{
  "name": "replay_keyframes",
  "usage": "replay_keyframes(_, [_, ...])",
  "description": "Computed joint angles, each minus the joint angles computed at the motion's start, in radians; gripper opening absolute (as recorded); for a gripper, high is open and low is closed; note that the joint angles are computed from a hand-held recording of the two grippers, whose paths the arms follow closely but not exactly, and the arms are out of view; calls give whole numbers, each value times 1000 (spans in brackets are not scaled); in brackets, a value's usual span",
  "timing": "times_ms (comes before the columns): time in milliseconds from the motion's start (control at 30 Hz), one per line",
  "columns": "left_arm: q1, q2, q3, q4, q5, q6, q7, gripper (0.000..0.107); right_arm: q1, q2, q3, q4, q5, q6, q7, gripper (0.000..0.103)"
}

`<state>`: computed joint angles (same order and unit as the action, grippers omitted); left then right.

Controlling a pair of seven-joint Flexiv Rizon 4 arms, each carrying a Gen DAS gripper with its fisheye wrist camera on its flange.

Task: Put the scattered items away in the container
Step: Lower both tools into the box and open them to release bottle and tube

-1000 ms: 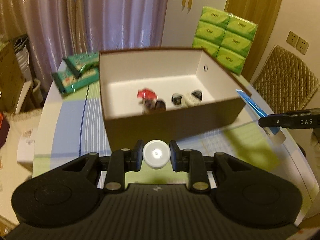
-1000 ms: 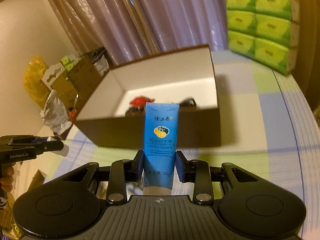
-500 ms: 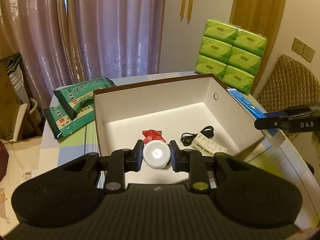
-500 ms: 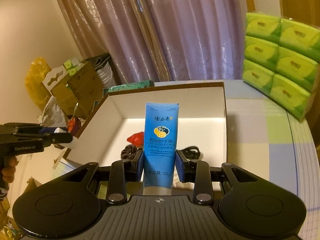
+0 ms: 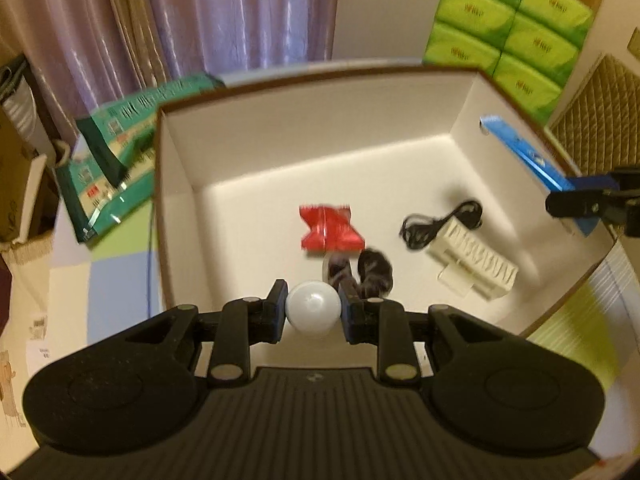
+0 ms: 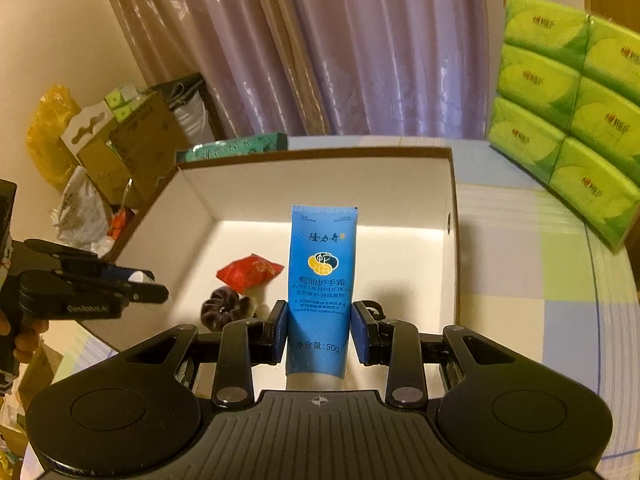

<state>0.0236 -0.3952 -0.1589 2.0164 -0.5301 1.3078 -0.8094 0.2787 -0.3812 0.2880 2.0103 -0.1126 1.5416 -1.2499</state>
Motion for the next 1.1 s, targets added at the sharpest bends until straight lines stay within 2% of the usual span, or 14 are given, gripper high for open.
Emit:
replay_keyframes(133, [-30, -30, 48, -35, 73, -54, -55, 23, 10, -15, -16, -12, -13, -29, 0, 30])
replay_keyframes(500, [-47, -74, 81, -101, 175, -130, -135, 23, 46, -34, -69, -29, -62, -102, -5, 30])
replay_keyframes(633, [-46, -80, 83, -109, 191, -133, -148, 24, 61, -35, -90, -25, -90, -105, -4, 30])
replay_keyframes(800, [-47, -83, 84, -114, 209, -129, -165, 33, 102, -31, -140, -16, -157, -122, 13, 30])
replay_keyframes(933, [-41, -79, 76, -110, 206, -118, -165, 37, 128, -29, -174, -8, -218, -141, 25, 30])
replay_keyframes(1100, [-36, -75, 68, -107, 196, -113, -159, 39, 128, -31, -181, -5, -256, -152, 32, 30])
